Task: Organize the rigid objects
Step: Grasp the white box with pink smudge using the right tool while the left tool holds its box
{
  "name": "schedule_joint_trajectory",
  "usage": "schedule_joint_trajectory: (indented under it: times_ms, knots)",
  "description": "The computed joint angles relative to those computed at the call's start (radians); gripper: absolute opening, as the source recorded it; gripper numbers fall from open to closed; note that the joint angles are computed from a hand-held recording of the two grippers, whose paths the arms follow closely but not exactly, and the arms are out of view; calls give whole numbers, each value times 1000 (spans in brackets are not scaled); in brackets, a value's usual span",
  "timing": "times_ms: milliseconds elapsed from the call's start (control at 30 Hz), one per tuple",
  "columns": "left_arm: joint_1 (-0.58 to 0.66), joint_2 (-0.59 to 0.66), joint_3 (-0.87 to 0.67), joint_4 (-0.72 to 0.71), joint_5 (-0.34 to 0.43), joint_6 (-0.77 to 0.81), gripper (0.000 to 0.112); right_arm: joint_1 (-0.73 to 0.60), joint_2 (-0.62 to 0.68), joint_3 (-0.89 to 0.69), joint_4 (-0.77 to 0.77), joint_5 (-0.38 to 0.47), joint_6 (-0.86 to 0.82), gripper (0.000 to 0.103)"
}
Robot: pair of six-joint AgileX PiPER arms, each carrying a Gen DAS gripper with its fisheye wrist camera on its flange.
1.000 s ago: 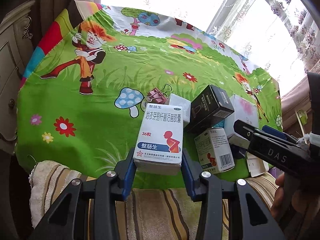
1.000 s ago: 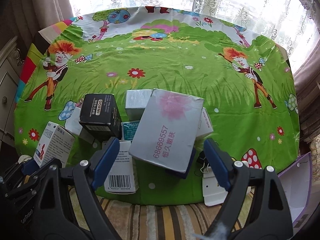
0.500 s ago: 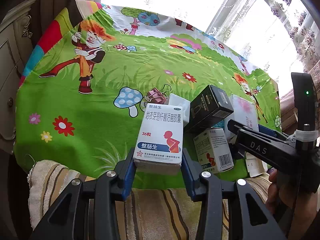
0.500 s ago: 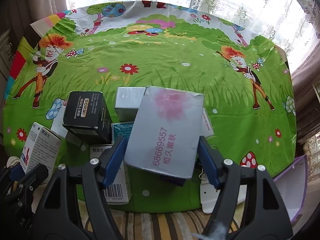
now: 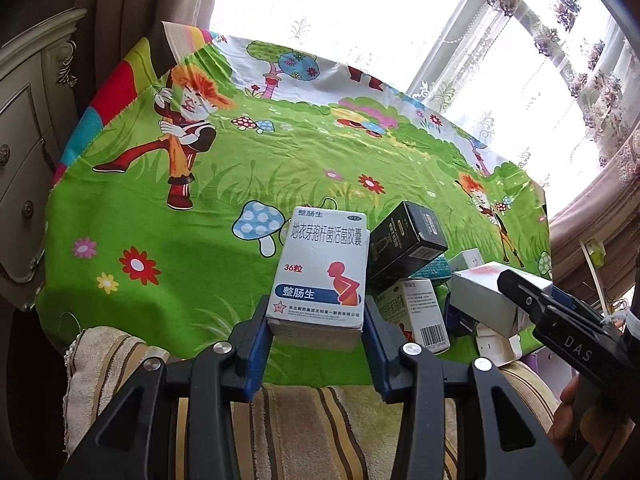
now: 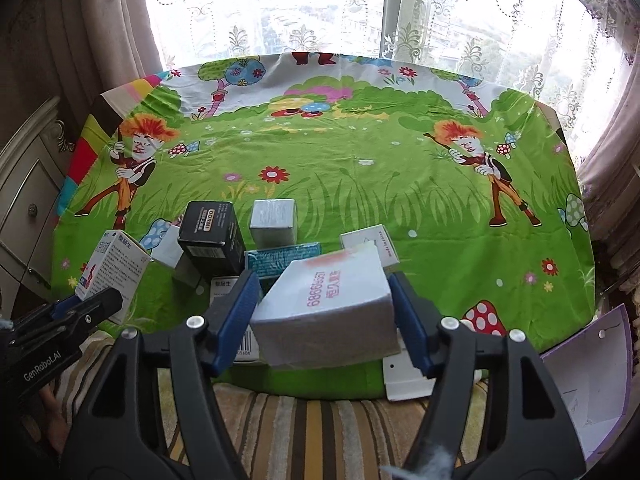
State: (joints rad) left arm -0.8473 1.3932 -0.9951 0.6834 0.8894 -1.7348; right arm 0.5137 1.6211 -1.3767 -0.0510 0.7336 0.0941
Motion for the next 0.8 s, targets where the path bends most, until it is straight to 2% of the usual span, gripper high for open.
schedule_joint_trajectory:
  times_ms: [33,67,300,333,400,433,467,600,700,800]
  knots:
    - [-11,-4,-1,16,12,-16,43,-13,-17,12,20,3,-21,37]
    - [-22,-7,-5,31,25,-30,43,-30,-29,18,52,10,-49,28]
    - [-57,3,-31,64,55,-42,43,-139,-94,82,203,18,-174,28]
    - [-57,3,-31,63,54,-42,43,-148,-87,74,209,35,-176,29]
    - [-60,3,-32,66,53,-44,43,-167,-64,54,235,70,-190,50]
    - [-62,3,-32,68,52,-44,43,-179,-53,47,255,83,-202,75]
    - [-65,5,-35,69,51,-41,43,-179,-39,37,249,98,-198,88]
    - [-64,12,-40,63,42,-27,43,-78,10,-6,94,165,-227,88]
    - [-55,5,-27,57,26,-34,43,29,27,15,-67,173,-219,88]
    - [-50,4,-23,52,19,-29,43,97,70,13,-159,205,-217,88]
